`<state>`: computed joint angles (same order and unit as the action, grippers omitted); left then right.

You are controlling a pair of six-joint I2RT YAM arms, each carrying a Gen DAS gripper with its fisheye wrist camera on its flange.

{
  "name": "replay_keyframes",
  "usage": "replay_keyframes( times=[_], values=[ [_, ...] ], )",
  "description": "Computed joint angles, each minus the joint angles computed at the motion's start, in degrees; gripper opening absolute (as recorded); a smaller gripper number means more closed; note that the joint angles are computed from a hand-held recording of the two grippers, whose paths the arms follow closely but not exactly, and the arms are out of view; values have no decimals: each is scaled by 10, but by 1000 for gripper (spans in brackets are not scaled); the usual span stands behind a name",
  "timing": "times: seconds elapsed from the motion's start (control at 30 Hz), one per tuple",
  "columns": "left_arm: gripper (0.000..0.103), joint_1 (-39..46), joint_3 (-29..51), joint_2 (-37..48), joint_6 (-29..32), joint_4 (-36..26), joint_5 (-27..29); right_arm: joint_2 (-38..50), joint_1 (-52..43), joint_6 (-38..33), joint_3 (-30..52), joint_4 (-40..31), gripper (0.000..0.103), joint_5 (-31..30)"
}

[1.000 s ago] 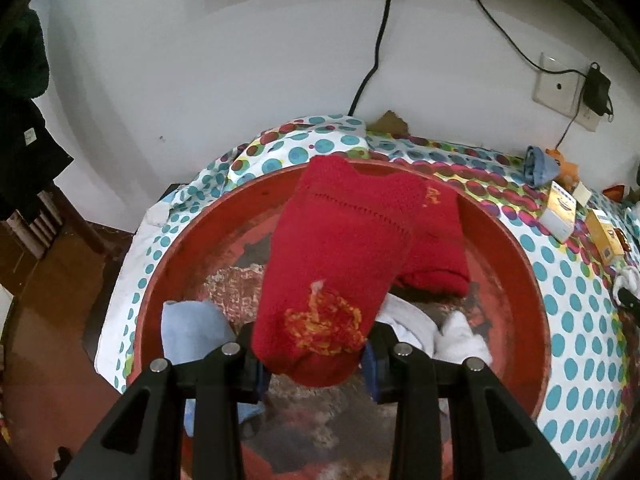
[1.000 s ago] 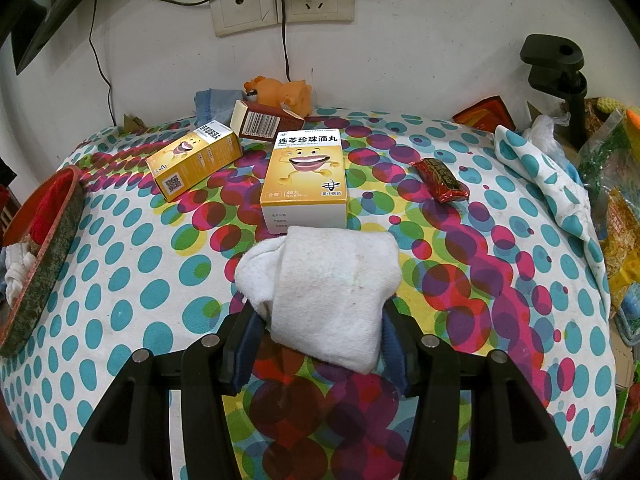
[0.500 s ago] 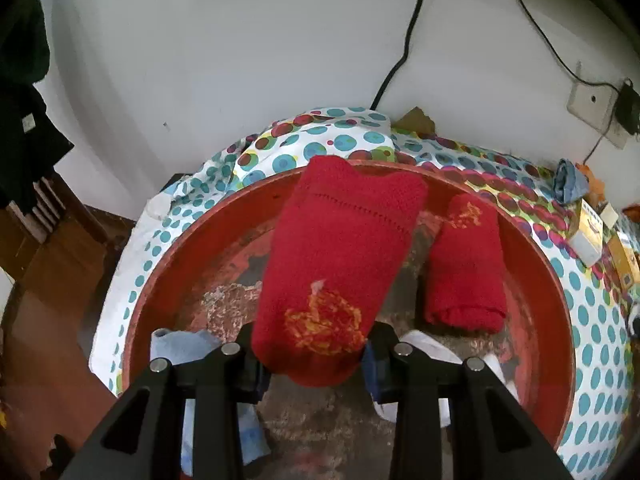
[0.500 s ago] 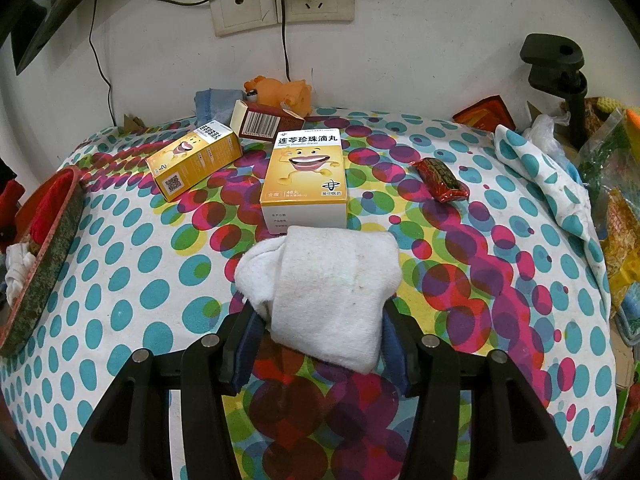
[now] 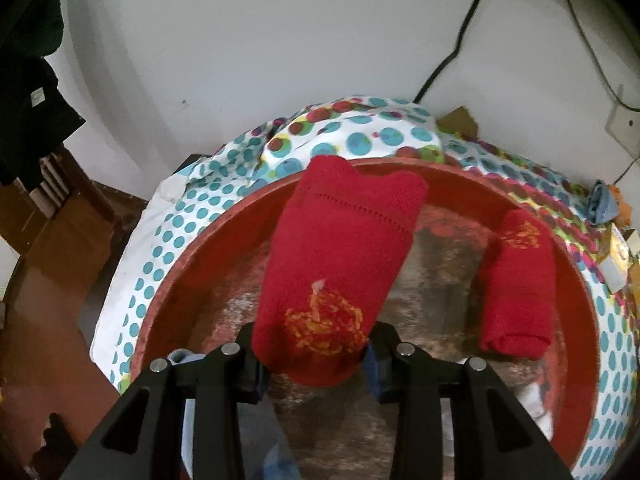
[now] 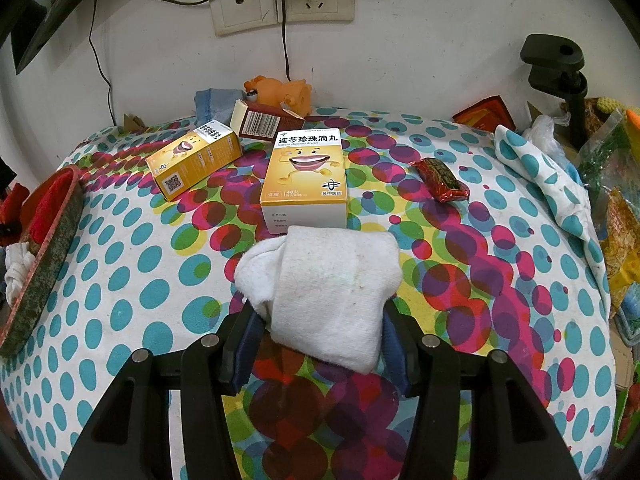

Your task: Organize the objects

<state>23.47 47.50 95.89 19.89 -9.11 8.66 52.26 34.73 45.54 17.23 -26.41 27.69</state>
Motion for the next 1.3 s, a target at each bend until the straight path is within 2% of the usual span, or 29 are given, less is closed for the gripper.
replay_keyframes(
  times=[0.23,0.3,0.47,0.7,1.03,1.3],
  values=[
    [40,25,29,34,-25,-9,7,1,1,1,1,-1,51,1],
    [48,33,31,33,-31,-12,14,3,2,2,2,0,52,1],
    [55,40,34,33,-32,-18,30,6,4,4,3,-1,52,3],
    [56,41,21,9,-20,-27,35,7,2,2,4,1,52,2],
    [56,80,-26,-74,9,-53,84,8,1,2,3,0,52,3],
    [56,106,-119,-209,67,-68,98,12,3,5,5,0,52,5]
  ],
)
